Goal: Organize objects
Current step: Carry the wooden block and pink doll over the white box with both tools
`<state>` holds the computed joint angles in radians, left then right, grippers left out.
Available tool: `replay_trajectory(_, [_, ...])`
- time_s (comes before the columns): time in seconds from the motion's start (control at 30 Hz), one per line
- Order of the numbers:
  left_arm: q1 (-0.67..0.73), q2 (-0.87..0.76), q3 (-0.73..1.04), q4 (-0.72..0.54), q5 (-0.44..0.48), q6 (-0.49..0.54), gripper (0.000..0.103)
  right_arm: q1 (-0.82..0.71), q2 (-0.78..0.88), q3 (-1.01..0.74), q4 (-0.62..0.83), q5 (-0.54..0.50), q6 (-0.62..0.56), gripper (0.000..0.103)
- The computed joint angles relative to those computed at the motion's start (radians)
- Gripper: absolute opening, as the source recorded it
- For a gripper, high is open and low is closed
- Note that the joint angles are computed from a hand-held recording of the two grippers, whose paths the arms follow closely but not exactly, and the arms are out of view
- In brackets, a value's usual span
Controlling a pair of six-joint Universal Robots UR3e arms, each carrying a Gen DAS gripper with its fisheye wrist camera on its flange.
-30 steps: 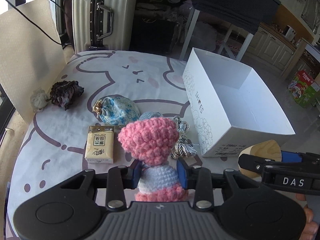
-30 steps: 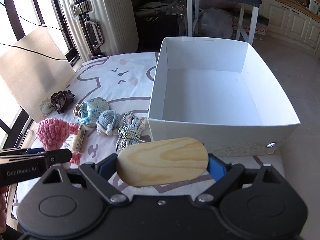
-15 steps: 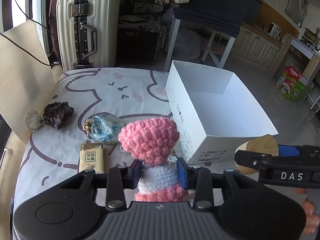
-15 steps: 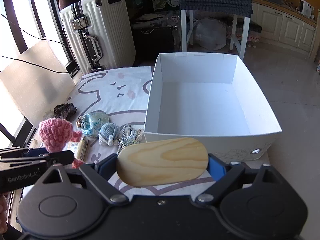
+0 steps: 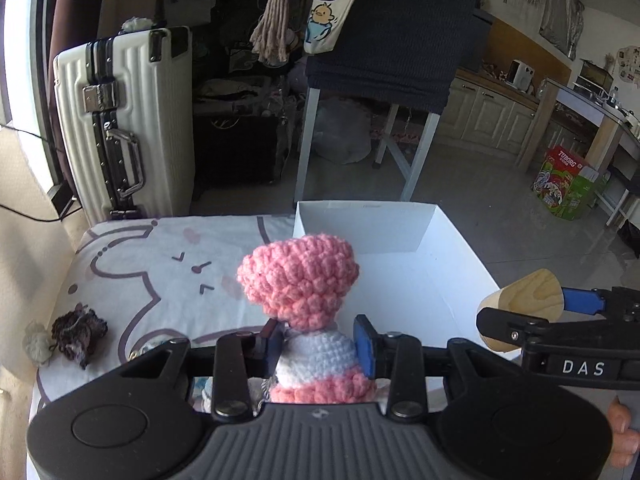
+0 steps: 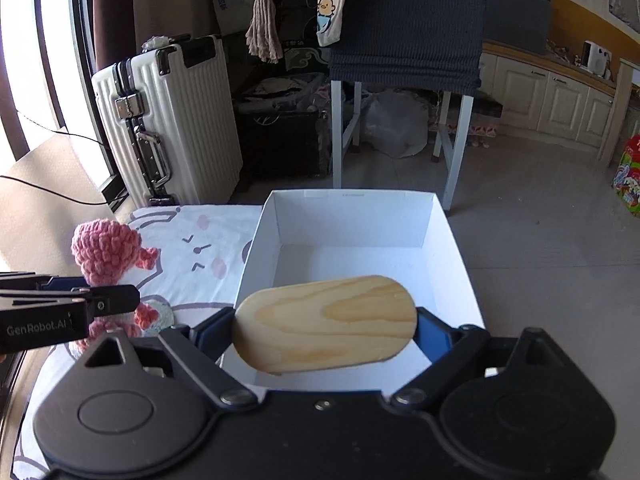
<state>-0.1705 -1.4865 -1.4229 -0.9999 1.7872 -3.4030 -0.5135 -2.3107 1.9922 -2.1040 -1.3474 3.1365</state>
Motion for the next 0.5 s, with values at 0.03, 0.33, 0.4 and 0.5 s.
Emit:
replay_trajectory(0.03, [-0.003,-0.034,0.035,0.005,0.001,0.005,0.039,-0.028,0.011,-0.007,-0.008,0.013,-0.016,0.093])
replay_trajectory(0.33, [0.023,-0.372,0.424,-0.076,-0.067,0.003,0.039,-0.19,0.223,-0.078,-0.111,0.079,-0.074,0.093])
replay_trajectory(0.4, [0.021,-0.447,0.514,-0.11,-0.066,0.003,0.039,-0.19,0.283,-0.087,-0.146,0.064,-0.074,0.093])
replay_trajectory(0.5, [0.015,-0.557,0.639,-0.158,-0.066,-0.003,0.039,-0.202,0.343,-0.082,-0.18,0.06,-0.08,0.093])
